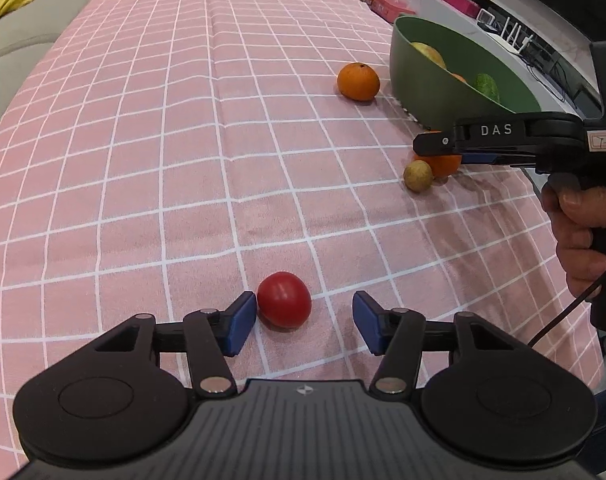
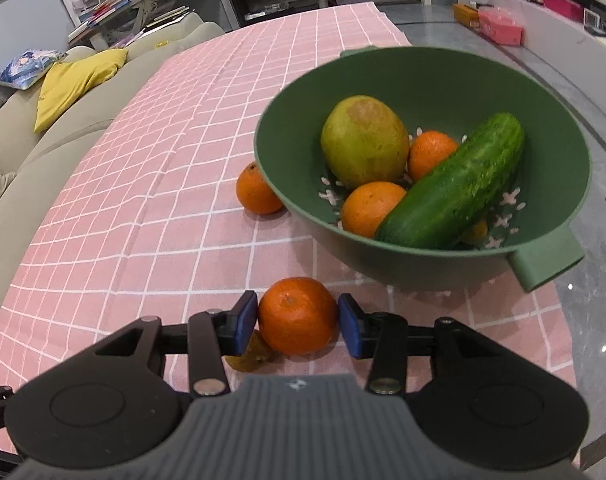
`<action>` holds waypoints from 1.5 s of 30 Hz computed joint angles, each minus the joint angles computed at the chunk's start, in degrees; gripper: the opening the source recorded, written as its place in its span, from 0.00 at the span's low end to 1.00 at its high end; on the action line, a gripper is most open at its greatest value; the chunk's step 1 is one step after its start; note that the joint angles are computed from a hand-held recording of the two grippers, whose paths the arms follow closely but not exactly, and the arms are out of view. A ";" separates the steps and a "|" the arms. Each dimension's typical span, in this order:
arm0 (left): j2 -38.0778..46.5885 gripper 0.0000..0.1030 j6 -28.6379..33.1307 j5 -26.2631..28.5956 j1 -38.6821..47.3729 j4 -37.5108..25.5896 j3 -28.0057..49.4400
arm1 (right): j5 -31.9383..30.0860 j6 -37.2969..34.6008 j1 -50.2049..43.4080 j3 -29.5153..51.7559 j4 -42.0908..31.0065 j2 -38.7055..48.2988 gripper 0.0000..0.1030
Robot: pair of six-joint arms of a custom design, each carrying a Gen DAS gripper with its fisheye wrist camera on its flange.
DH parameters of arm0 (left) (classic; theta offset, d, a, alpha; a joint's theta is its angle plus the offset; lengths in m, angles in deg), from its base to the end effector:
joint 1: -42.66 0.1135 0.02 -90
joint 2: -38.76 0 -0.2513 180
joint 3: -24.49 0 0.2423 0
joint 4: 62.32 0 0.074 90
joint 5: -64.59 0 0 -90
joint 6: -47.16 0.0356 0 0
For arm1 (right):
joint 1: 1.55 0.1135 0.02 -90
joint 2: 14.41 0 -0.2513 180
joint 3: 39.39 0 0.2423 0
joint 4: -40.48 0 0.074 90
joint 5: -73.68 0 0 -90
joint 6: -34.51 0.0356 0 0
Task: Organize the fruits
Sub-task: 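Grasp the red tomato with the left tool while the right tool grasps the orange, then carry the tomato and orange over the colander and release both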
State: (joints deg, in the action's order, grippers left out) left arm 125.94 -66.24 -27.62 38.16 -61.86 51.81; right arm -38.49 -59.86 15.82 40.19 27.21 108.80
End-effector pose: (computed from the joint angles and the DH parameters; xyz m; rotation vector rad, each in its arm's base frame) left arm 0.1846 -0.0132 0.0606 -0.4424 2.5738 -0.1233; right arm 0.3696 0.1297 0.0670 -0.6272 2.4783 0.5827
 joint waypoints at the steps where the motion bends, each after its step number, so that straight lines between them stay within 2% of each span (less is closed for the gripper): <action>1: 0.00 0.62 0.19 0.04 0.02 0.13 0.01 | -0.04 -0.05 -0.02 0.00 -0.01 -0.02 0.40; 3: 0.20 0.60 0.23 -0.24 -0.14 0.24 0.15 | -0.14 -0.07 -0.09 0.00 -0.15 -0.10 0.40; 6: 0.64 0.47 -0.34 -1.00 -0.24 -0.07 0.79 | -0.28 0.08 -0.12 0.46 -0.40 0.20 0.40; 8: 0.97 0.32 -1.09 -2.51 -0.58 -0.90 1.49 | -0.30 0.07 -0.13 0.63 -0.47 0.30 0.39; 9: 1.34 0.30 -1.34 -3.18 -0.79 -1.11 1.83 | -0.30 0.07 -0.13 0.63 -0.47 0.30 0.39; 19: -0.57 0.29 -1.07 -4.27 -1.93 -3.13 2.10 | -0.87 0.05 -0.47 0.29 -0.59 -0.47 0.39; 27: -7.33 0.29 0.10 -5.73 -2.62 -10.39 4.37 | -4.03 -0.07 -1.17 -0.98 -2.18 -4.41 0.39; 38: -8.21 0.29 6.19 -8.49 -3.71 -20.81 16.66 | -8.11 0.89 -3.17 0.93 -7.62 -9.13 0.39; 45: -4.49 0.29 9.54 -8.82 -3.12 -22.38 26.03 | -10.64 2.83 -5.34 3.53 -8.96 -13.34 0.39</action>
State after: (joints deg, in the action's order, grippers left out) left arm 121.46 -56.69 -36.44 35.04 -84.24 77.84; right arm -49.12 -57.02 10.47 43.72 18.25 95.46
